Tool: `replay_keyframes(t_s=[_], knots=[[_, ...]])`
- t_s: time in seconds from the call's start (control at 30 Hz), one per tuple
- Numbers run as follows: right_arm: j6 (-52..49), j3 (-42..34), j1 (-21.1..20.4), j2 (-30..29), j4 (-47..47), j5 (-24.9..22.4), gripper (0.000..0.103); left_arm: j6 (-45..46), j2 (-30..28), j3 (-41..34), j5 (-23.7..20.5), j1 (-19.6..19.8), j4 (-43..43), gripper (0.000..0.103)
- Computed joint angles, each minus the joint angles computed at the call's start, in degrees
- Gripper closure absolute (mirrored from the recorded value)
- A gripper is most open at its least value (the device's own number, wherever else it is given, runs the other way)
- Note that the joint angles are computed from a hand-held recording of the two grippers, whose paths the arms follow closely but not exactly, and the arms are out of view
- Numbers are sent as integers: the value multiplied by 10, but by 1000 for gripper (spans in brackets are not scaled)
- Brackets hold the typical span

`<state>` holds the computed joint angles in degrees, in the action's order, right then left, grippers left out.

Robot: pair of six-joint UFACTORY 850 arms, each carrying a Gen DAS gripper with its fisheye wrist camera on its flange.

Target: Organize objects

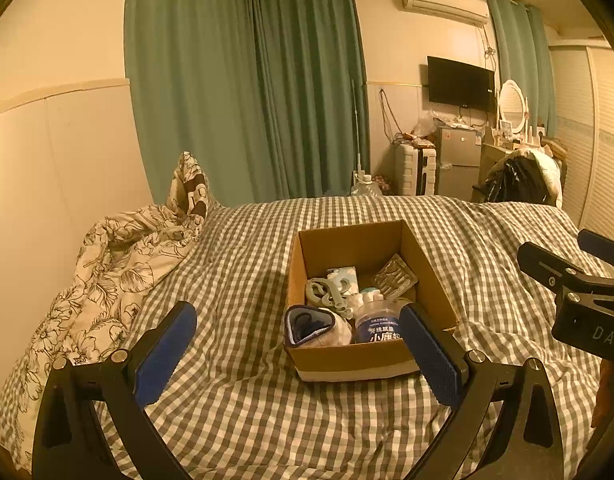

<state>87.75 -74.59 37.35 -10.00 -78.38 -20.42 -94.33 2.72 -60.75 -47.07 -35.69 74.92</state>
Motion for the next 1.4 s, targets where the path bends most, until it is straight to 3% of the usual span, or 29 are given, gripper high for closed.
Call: replay_keyframes(t_s=[1.4], knots=[[-37, 1, -3, 0, 34, 0, 0, -7, 1, 4, 1, 2, -9, 0]])
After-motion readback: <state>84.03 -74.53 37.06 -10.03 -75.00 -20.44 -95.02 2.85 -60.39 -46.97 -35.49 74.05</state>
